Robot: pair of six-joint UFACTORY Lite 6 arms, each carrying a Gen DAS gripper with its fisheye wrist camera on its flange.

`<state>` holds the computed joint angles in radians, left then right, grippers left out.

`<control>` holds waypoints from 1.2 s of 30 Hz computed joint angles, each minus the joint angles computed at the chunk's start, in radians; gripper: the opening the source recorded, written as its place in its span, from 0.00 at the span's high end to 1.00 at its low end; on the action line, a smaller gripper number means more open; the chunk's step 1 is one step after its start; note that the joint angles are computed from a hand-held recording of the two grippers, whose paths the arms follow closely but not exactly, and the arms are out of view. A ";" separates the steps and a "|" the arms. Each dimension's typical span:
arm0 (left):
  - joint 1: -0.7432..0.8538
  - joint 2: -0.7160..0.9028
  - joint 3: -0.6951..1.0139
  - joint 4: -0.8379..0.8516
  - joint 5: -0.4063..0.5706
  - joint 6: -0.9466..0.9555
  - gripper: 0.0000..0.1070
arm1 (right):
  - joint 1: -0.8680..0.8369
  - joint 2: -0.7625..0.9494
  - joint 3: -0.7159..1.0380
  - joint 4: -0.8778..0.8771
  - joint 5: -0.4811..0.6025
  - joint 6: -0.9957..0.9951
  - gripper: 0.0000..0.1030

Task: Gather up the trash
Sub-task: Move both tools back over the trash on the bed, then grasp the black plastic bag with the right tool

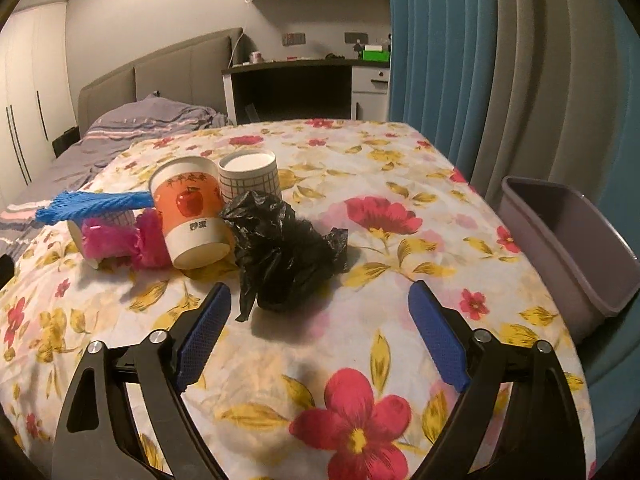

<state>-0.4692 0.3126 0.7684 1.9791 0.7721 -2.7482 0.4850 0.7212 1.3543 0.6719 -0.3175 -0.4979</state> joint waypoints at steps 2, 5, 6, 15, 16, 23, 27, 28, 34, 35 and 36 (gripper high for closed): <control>0.000 0.001 0.001 0.000 -0.003 -0.004 0.09 | -0.003 0.032 0.043 0.040 0.019 -0.042 0.20; 0.011 0.002 -0.003 0.018 -0.010 -0.017 0.09 | -0.017 0.072 0.107 0.064 0.079 -0.065 0.25; 0.014 0.003 -0.001 0.022 -0.013 -0.018 0.09 | -0.020 0.085 0.129 0.089 0.094 -0.089 0.26; 0.024 0.029 0.021 0.063 -0.028 -0.034 0.09 | -0.032 0.163 0.257 0.350 0.193 -0.376 0.68; 0.023 0.035 0.027 0.064 -0.029 -0.033 0.09 | -0.033 0.166 0.260 0.348 0.202 -0.379 0.71; 0.023 0.062 0.044 0.087 -0.036 -0.049 0.09 | -0.036 0.147 0.233 0.093 0.199 -0.143 0.99; 0.021 0.072 0.045 0.114 -0.031 -0.066 0.09 | -0.032 0.079 0.125 -0.113 0.119 0.064 0.99; 0.019 0.078 0.049 0.117 -0.032 -0.068 0.09 | -0.032 0.062 0.098 -0.149 0.101 0.101 0.99; -0.001 0.110 0.087 0.139 -0.046 -0.074 0.09 | -0.047 -0.033 -0.054 -0.320 0.003 0.285 0.99; -0.008 0.118 0.100 0.140 -0.049 -0.069 0.09 | -0.051 -0.052 -0.084 -0.338 -0.019 0.303 0.99; -0.015 0.125 0.110 0.144 -0.051 -0.066 0.09 | -0.055 -0.067 -0.108 -0.360 -0.036 0.324 0.99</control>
<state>-0.4845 0.4373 0.8786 2.1233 0.7209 -2.8144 0.4305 0.6547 1.2461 0.3119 -0.3538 -0.1736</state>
